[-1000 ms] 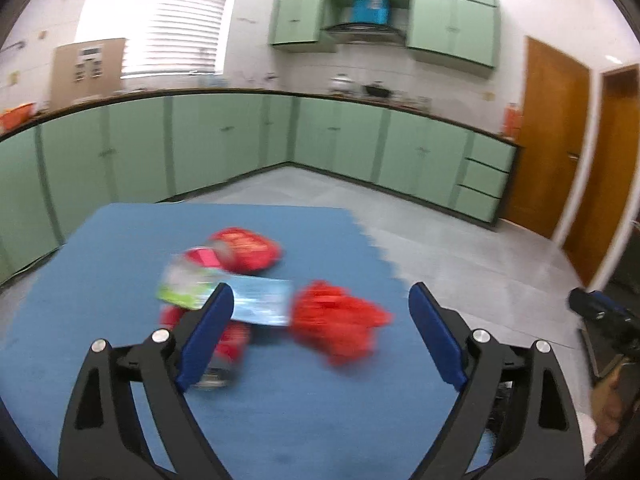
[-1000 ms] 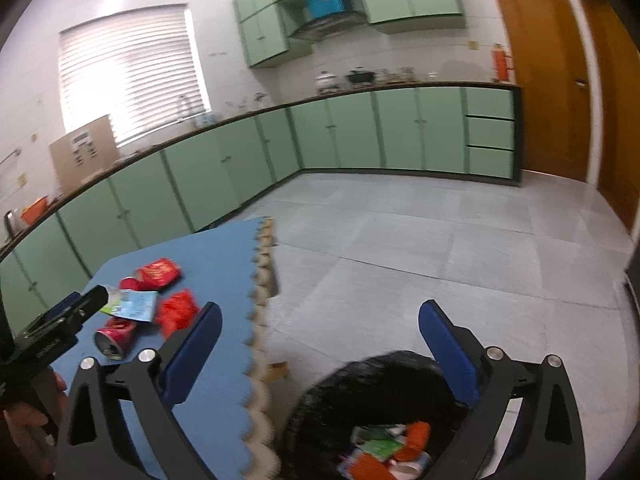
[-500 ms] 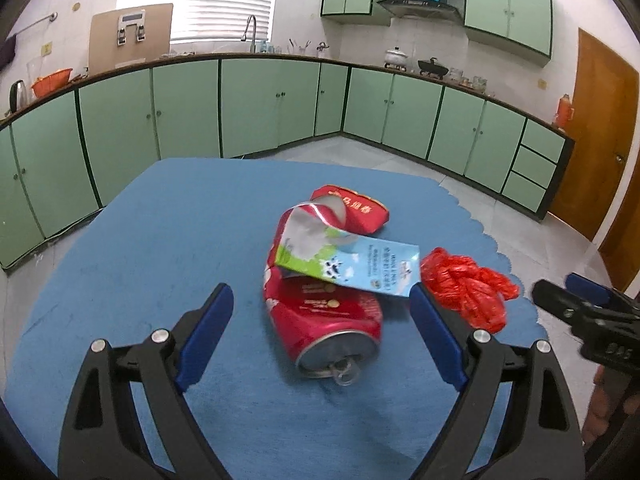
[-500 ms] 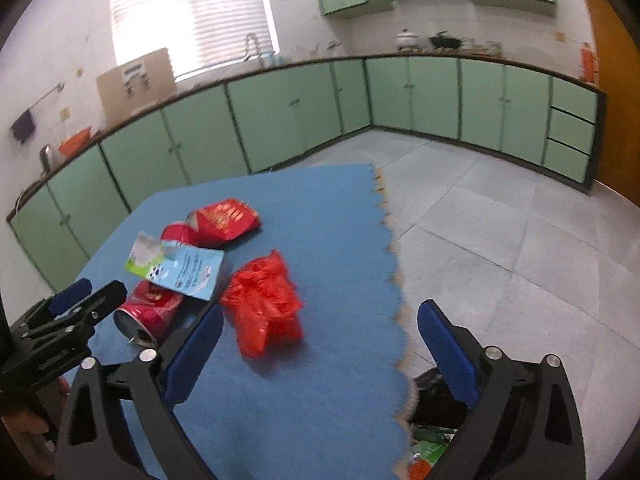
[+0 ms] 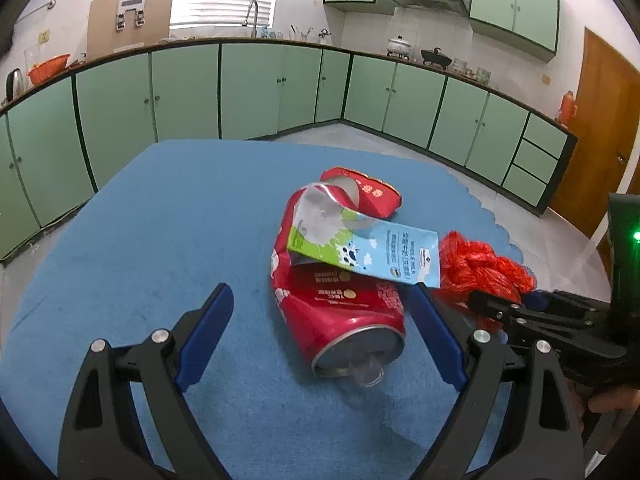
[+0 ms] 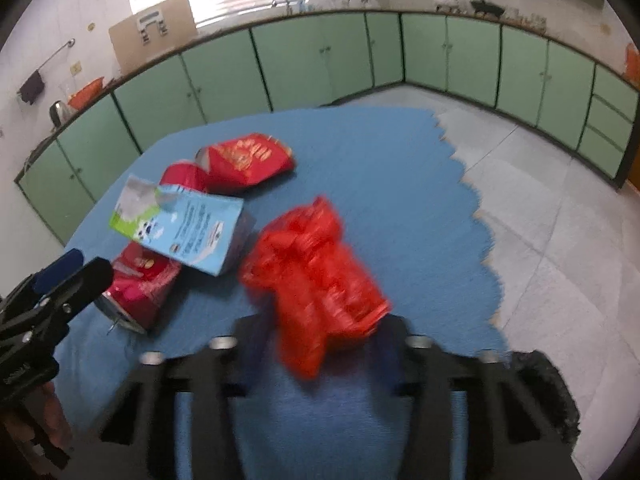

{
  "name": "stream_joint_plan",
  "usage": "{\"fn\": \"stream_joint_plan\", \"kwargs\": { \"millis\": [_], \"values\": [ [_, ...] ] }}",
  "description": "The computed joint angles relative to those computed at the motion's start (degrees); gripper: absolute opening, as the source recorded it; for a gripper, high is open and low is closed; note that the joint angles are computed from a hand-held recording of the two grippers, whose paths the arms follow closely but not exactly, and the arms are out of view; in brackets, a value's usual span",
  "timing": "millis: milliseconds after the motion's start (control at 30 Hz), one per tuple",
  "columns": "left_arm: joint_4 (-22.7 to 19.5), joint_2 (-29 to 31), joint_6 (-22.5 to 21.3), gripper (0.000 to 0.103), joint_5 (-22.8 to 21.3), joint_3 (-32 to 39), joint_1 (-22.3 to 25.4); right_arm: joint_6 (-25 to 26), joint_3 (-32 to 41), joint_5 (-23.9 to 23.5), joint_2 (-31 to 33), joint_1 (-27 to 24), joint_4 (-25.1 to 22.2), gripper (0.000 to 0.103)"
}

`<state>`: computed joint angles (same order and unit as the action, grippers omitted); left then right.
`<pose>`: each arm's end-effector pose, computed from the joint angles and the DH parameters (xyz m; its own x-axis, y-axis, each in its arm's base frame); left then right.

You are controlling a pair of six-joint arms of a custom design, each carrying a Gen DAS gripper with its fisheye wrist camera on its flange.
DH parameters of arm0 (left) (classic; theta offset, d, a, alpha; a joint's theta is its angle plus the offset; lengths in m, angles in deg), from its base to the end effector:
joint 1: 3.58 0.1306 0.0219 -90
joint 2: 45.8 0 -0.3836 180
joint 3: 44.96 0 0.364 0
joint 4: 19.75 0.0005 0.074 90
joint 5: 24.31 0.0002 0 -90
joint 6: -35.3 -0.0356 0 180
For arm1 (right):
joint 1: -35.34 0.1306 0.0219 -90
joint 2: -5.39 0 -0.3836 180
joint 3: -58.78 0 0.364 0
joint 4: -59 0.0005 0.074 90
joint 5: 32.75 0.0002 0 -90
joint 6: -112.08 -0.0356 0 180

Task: Collect trash
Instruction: 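Grasp the red plastic bag with the right tool while the left tool moves to the red can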

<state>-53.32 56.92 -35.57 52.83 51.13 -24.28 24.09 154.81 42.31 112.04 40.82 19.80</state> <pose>0.5179 -0.1878 0.3924 -0.6313 -0.1030 -0.7687 -0.0225 0.9932 -0.1146 0.5560 0.0621 0.3481 -0.7510 -0.1061 -0.6517 -0.2844 0.9428 0.1742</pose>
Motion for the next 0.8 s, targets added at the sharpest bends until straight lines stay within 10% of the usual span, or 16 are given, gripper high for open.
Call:
{"fn": "stream_joint_plan", "kwargs": {
  "millis": [800],
  "values": [
    [-10.6,7.9,6.2,0.081,2.8,9.7,0.1,-1.6,-3.3,-1.9,-3.7,-1.6,3.4,0.018]
  ]
}}
